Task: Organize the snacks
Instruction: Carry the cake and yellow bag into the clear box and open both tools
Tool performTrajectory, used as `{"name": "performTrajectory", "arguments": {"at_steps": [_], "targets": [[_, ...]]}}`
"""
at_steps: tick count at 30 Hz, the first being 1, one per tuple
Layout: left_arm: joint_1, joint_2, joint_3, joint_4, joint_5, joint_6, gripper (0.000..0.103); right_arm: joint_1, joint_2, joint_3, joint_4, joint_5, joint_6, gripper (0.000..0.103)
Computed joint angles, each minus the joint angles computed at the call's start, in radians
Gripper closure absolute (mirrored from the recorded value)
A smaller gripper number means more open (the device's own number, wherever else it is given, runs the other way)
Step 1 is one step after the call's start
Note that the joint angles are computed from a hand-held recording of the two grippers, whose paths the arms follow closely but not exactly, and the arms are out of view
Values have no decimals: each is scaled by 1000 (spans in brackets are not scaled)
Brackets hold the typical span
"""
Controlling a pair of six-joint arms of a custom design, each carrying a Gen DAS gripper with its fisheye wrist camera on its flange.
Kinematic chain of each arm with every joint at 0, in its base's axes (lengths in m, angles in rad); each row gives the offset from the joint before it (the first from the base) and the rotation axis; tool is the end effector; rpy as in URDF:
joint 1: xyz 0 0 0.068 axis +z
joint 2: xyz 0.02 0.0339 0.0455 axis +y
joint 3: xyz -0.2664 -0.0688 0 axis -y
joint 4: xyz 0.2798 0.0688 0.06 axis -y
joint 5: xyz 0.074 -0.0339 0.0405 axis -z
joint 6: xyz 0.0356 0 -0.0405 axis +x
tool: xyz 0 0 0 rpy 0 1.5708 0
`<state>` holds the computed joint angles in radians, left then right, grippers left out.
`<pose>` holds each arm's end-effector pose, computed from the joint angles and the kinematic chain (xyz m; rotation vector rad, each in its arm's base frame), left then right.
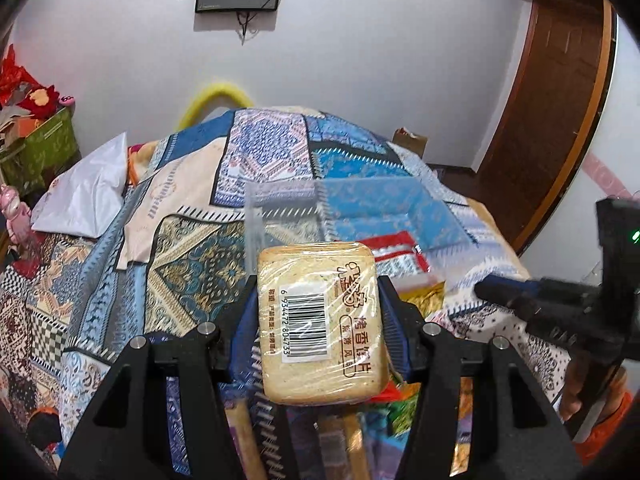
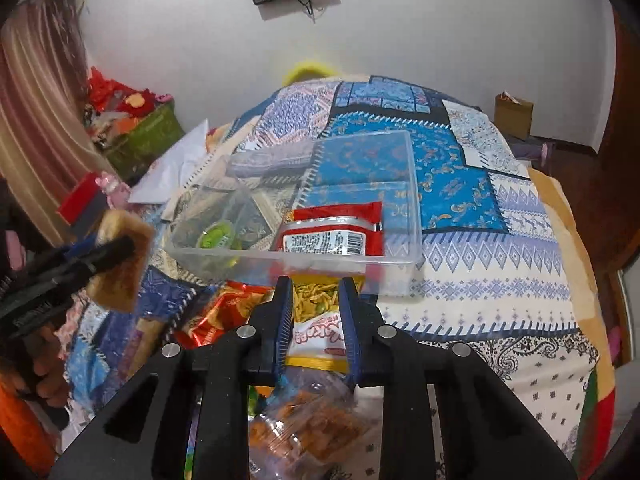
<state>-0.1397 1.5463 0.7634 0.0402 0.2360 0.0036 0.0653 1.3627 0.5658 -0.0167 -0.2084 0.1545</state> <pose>0.3297 -0.0548 0.1515 0.2853 2.2947 -0.3421 0.2771 0.0255 0.1369 0.0072 2.3903 0.3525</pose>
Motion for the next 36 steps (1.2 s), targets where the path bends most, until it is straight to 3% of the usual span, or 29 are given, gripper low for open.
{"name": "performTrajectory", "arguments": {"at_steps": [1,5,6,12,16,23,30,36], "targets": [[-4,4,4,3,1,-4,48,4,18,4,0,3,-2,80],[-8,20,5,5,6,-10,48,23,144,36,18,31,-7,53],[-9,29,4,6,7,-11,48,23,173,44,23,28,-10,50],[-2,69,2,15,5,-5,48,41,391,149,19,16,-37,48],[2,80,4,20,4,-10,48,71,383,136,46,61,-56,55],[8,57,6,24,11,-23,48,64,290,66,73,70,-48,60],[-4,49,52,16,14,-54,48,47,54,-13,25,58,-54,60],[-47,100,135,16,-20,-81,48,30,-14,27,19,78,-40,60]]}}
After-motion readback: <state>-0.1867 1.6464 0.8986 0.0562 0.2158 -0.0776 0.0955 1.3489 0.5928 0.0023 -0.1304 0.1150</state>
